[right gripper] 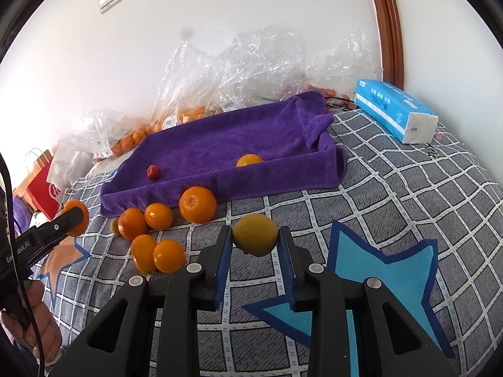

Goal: Organize fruits
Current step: 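Carry both fruits over the towel while the right tool releases the yellow fruit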

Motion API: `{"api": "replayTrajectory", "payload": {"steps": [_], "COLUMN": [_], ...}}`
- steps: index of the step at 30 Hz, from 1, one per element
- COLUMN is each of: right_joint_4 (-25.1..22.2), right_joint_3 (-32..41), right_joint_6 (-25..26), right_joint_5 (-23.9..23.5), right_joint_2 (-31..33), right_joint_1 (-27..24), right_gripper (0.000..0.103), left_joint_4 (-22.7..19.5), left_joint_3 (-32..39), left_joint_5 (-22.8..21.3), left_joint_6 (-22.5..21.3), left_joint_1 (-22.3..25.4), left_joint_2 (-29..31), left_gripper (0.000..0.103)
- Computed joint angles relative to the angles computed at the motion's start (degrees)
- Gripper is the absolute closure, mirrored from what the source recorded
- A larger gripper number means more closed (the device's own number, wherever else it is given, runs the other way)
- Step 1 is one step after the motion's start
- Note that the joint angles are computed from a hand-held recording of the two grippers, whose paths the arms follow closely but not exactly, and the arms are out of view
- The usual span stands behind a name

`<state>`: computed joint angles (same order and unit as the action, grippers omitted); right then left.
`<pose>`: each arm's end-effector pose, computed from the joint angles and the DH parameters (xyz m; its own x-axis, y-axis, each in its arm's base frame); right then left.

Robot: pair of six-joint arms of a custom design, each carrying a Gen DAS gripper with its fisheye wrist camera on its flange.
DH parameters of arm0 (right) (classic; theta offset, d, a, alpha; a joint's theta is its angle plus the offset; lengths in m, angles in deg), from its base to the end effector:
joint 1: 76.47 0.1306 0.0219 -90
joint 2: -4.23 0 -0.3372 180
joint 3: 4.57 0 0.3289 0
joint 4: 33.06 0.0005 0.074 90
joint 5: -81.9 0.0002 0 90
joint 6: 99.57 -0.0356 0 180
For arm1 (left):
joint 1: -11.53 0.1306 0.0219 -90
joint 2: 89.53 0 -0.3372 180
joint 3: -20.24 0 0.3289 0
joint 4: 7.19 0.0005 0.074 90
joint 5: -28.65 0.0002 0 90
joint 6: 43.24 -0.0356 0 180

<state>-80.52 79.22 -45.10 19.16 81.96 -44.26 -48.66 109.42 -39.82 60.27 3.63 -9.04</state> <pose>0.3105 0.1758 0.4248 -0.5618 0.2566 -0.7865 0.1761 0.9660 0.1894 0.3758 -0.0658 0.4547 -0.6227 -0.1330 -0.7711 0.2962 0.8721 -0.3896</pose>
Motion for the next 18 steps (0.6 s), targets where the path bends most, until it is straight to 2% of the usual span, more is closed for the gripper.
{"api": "replayTrajectory", "payload": {"steps": [7,12,18], "right_joint_4": [-3.14,-3.57,-2.05], "right_joint_3": [4.19,7.33,11.64], "right_joint_6": [1.00,3.07,6.57], "right_joint_5": [1.96,2.86,1.57], "right_joint_2": [0.95,1.81,4.92], "right_joint_1": [1.89,2.28,0.61], "right_gripper": [0.074,0.074,0.074], "left_joint_4": [-0.63,-4.56,-8.46], "left_joint_3": [0.62,4.39,11.11], "left_joint_5": [1.29,1.39,-1.81], "left_joint_6": [1.31,2.26,-0.41], "left_joint_1": [1.27,2.15,1.67], "left_joint_2": [0.15,1.66,3.86], "left_gripper": [0.062,0.062,0.062]}}
